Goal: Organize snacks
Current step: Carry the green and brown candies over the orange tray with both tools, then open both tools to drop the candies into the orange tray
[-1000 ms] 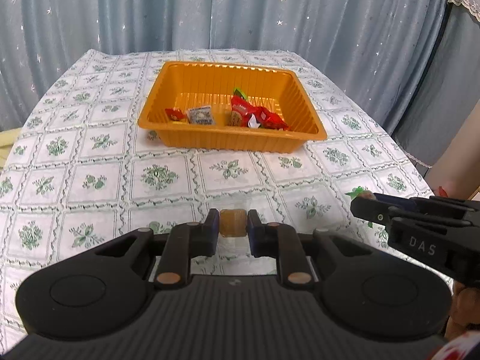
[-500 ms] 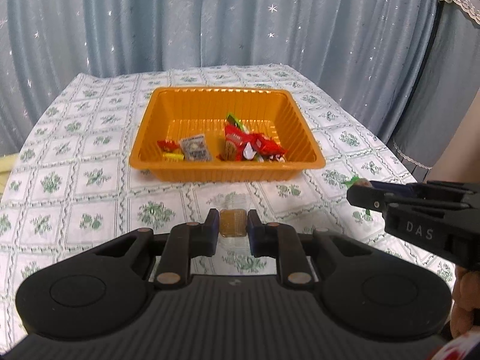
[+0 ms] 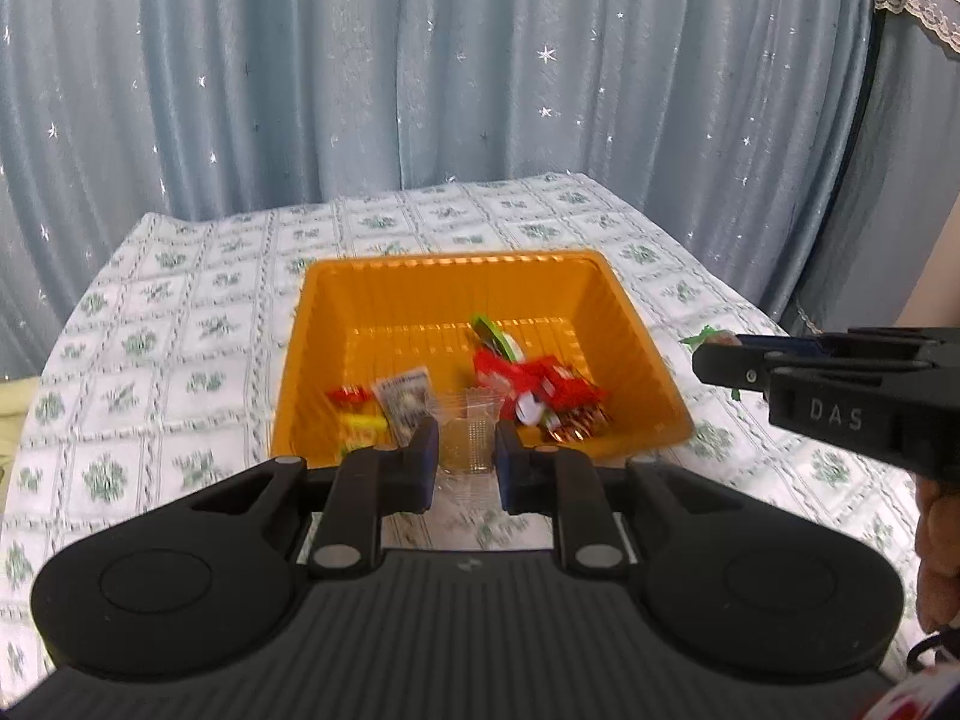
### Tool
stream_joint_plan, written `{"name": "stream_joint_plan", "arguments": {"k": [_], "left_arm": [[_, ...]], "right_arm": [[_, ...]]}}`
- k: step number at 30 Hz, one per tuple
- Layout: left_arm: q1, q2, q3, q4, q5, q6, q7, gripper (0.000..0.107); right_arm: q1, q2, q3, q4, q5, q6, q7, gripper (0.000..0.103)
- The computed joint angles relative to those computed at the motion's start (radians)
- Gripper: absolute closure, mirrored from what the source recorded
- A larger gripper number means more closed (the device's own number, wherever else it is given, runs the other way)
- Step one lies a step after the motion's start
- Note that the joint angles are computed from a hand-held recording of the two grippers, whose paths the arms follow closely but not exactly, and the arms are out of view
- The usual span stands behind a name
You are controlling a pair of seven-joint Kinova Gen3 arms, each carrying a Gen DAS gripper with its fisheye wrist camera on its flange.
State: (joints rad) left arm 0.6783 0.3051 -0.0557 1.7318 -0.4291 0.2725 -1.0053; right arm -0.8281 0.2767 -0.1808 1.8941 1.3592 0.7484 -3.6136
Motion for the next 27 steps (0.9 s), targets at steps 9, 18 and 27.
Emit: {"name": "stream_joint_plan", "arguments": {"k": [9,18,27], "left_arm": [[-0.115,0.079,0.072,-0.113,0.096,0.015,-0.145,0.090],[-0.182,0.161,0.105,-0.220,0.215,0.060,-0.275,0.090],[-0.216,0.212,0.124,-0.268,0.301,0.088,-0.336,0.090]], "right_arm": [[0.067,0.048,0.052,-0.074,-0.019,-0.100,0.074,0.082],[0.096,0.105,0.125,-0.126,-0.090,-0.216,0.109,0.082],[0.073,0.126,0.188,-0.137,-0.149,-0.275,0.128,0.082]]}}
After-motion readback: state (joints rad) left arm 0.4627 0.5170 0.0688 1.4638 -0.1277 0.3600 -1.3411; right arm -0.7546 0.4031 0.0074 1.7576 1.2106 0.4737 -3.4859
